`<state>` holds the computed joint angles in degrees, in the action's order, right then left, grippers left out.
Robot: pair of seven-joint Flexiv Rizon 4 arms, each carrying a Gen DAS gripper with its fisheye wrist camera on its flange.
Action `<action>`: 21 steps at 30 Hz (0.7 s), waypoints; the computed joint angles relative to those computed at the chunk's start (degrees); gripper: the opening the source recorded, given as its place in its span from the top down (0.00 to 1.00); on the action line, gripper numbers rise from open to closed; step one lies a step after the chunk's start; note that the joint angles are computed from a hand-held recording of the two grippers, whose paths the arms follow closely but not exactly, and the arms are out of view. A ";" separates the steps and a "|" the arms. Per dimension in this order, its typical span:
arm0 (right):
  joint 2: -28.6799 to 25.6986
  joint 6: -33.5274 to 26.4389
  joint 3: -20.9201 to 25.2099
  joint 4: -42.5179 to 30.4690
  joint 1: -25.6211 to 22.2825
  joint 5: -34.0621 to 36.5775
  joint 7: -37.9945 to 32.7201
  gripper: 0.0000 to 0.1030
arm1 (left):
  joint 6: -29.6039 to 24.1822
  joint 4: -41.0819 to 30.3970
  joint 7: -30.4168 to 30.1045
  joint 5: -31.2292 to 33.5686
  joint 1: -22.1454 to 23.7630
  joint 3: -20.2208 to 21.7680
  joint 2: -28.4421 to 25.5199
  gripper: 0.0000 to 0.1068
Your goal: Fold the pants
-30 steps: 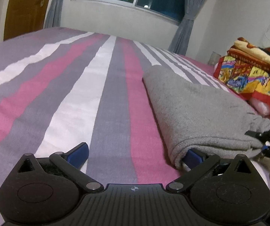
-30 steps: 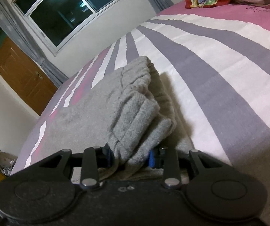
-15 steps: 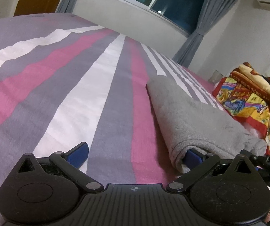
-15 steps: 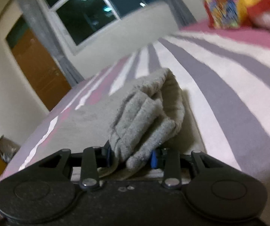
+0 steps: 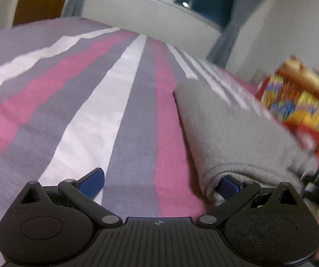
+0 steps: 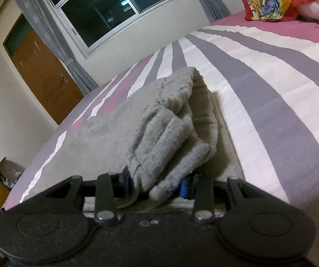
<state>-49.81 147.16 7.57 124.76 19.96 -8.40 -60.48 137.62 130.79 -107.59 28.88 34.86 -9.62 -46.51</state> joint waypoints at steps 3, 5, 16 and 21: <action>-0.46 0.95 1.49 0.16 -2.69 -2.04 3.33 0.61 | -0.34 2.12 2.51 -1.47 -2.45 2.32 2.45 0.04; -0.79 1.53 2.20 0.44 -4.74 -4.75 5.72 0.60 | 0.06 3.42 2.14 0.73 -0.36 1.41 3.41 0.04; 2.92 10.18 -2.39 3.74 5.20 12.53 -2.23 0.53 | 0.50 0.38 -5.26 7.28 4.00 -1.38 5.56 0.04; 4.40 -1.47 -7.07 0.91 11.89 18.16 -15.90 0.53 | -11.46 -4.41 -2.58 8.21 5.21 -5.44 2.48 0.04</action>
<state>-45.41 145.69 0.50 125.66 31.86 9.77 -76.38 126.15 126.38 -110.17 37.09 40.07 -15.07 -44.02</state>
